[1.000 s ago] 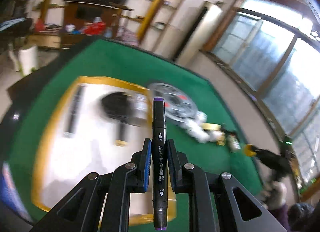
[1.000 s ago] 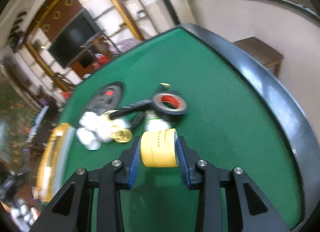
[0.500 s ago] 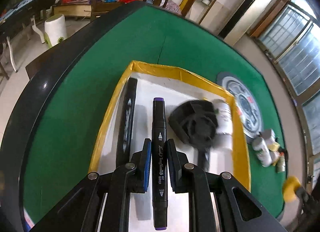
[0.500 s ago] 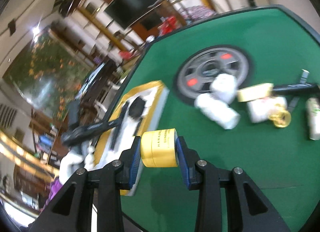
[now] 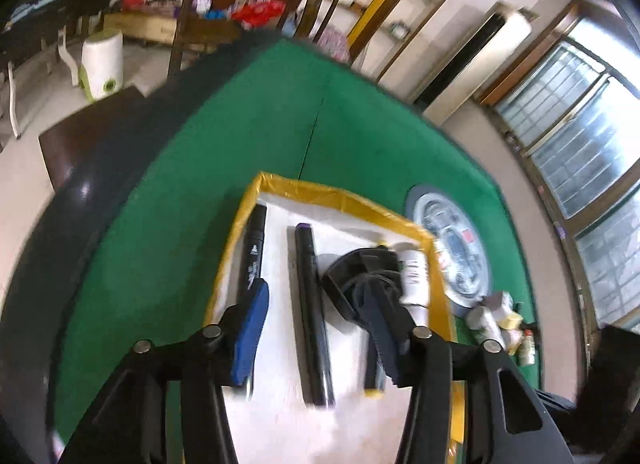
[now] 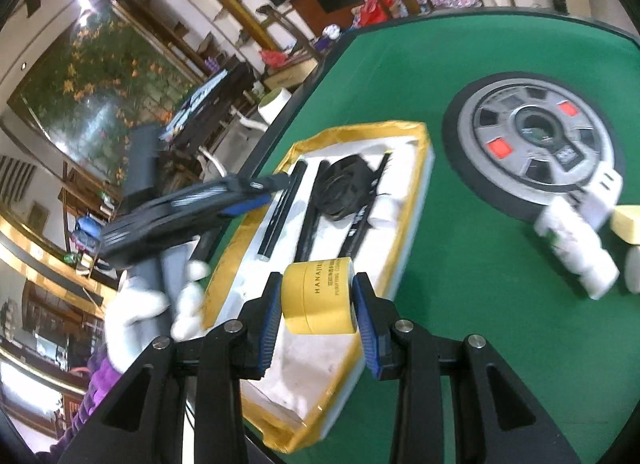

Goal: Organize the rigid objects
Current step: 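Place the purple-capped marker in the tray with left tool while right tool lowers the tape roll there, then move both open tools from the tray back to the items on the felt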

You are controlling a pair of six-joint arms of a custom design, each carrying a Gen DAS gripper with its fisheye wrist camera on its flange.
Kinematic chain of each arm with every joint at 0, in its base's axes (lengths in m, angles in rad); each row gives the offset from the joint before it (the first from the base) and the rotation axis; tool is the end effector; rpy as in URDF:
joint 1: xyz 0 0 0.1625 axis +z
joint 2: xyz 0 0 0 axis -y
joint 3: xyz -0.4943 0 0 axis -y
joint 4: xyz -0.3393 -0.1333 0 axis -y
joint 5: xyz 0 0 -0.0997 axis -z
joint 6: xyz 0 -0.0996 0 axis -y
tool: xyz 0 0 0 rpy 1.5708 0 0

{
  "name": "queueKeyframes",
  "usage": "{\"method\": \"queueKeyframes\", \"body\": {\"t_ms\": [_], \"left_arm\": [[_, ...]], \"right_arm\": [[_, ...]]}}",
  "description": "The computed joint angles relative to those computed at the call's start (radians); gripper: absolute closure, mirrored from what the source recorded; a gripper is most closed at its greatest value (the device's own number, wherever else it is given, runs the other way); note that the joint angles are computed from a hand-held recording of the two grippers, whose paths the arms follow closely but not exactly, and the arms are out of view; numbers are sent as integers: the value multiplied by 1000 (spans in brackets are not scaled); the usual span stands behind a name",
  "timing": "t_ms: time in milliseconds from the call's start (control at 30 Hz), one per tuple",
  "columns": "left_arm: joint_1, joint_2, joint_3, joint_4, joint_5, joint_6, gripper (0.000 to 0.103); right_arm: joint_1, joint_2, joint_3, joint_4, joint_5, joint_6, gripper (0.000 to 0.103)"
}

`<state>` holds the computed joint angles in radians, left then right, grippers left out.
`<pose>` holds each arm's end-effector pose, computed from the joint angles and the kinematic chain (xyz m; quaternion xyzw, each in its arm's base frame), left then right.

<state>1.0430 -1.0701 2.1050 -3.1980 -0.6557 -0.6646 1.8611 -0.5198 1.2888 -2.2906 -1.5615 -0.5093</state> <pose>-0.0821 -0.5623 0.3097 -0.1873 0.8473 -0.4539 0.2026 0.3483 -0.6970 0.0677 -0.3890 0.9209 0.0239 0.0073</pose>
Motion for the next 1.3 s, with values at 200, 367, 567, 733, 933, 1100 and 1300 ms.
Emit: {"method": "queueKeyframes", "body": {"t_ms": [200,367,567,733,933,1100,1300], "left_arm": [[-186,-88,239,-144,174,-119,36],[-289,-110,390,-210,241,-223,34],[-358,-143,461,33,359,-551,33],[-366,-117,486,52,406,-625,23],[-367,-120,482,185,438,-724,23],[-368,-118,502,146,416,-737,23],[-394,-169,495,357,431,-905,23]], "right_arm": [[34,78,-61,76,-29,10,69],[73,160,-135,70,-128,47,69],[105,227,-205,61,-197,74,69],[92,181,-207,63,-73,77,51],[79,154,-227,-11,-56,107,39],[78,220,-317,79,-35,169,39],[88,319,-496,261,-41,178,39]]}}
